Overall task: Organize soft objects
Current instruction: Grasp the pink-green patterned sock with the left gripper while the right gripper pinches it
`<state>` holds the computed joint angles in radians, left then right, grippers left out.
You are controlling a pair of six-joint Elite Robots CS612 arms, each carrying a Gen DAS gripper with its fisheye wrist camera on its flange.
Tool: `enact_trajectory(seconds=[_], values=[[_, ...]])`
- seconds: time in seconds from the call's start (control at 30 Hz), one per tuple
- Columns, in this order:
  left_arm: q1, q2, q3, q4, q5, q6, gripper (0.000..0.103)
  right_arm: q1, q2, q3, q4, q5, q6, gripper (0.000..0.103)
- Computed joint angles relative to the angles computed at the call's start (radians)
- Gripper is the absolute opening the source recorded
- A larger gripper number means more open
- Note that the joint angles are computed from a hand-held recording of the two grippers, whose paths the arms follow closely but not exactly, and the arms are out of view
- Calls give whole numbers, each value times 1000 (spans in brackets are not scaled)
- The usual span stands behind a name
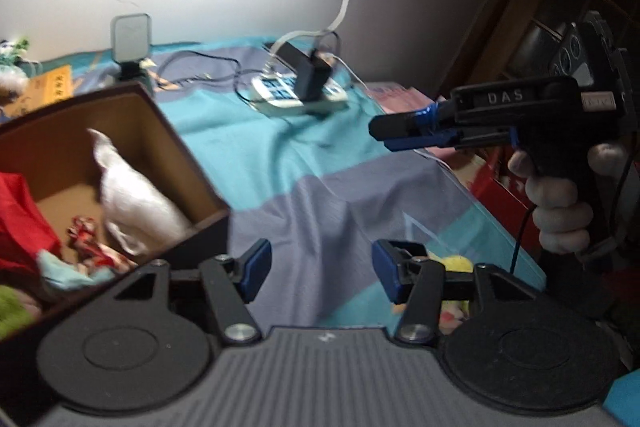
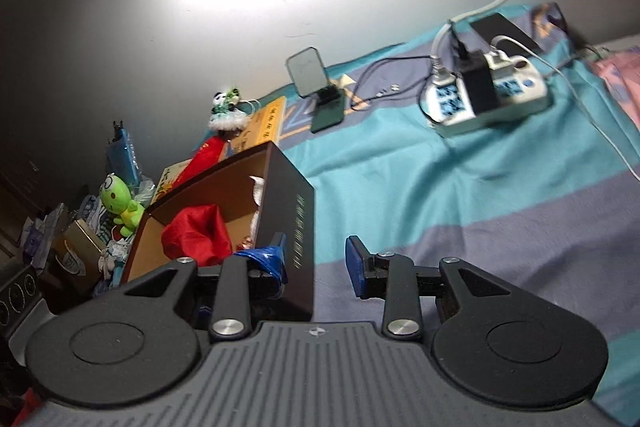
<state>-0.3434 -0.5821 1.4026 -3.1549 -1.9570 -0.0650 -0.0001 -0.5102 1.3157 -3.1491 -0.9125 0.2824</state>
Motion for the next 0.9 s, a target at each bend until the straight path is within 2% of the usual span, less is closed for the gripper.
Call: enact_trajectory(seconds=[0.1, 0.17, 0.27, 0.37, 0.53, 0.63, 0.9], values=[[-22, 12, -6, 86, -104, 39, 56, -25, -33, 85, 30, 3, -6, 16], [-41, 19, -9, 154, -147, 76, 58, -37, -54, 134, 70, 10, -37, 16], [-71, 28, -17, 235, -152, 121, 60, -53, -79, 197, 134, 24, -82, 16], [-90, 37, -23, 279, -131, 147, 61, -57, -91, 238, 179, 0, -117, 16], [-102, 59, -55, 346, -124, 106, 61, -53, -85, 257, 215, -29, -165, 18], [-109, 68, -65, 353, -107, 75, 61, -57, -74, 261, 191, -3, -160, 21], [-107, 77, -65, 314, -121, 5, 57, -66, -64, 239, 237, 37, -171, 24]])
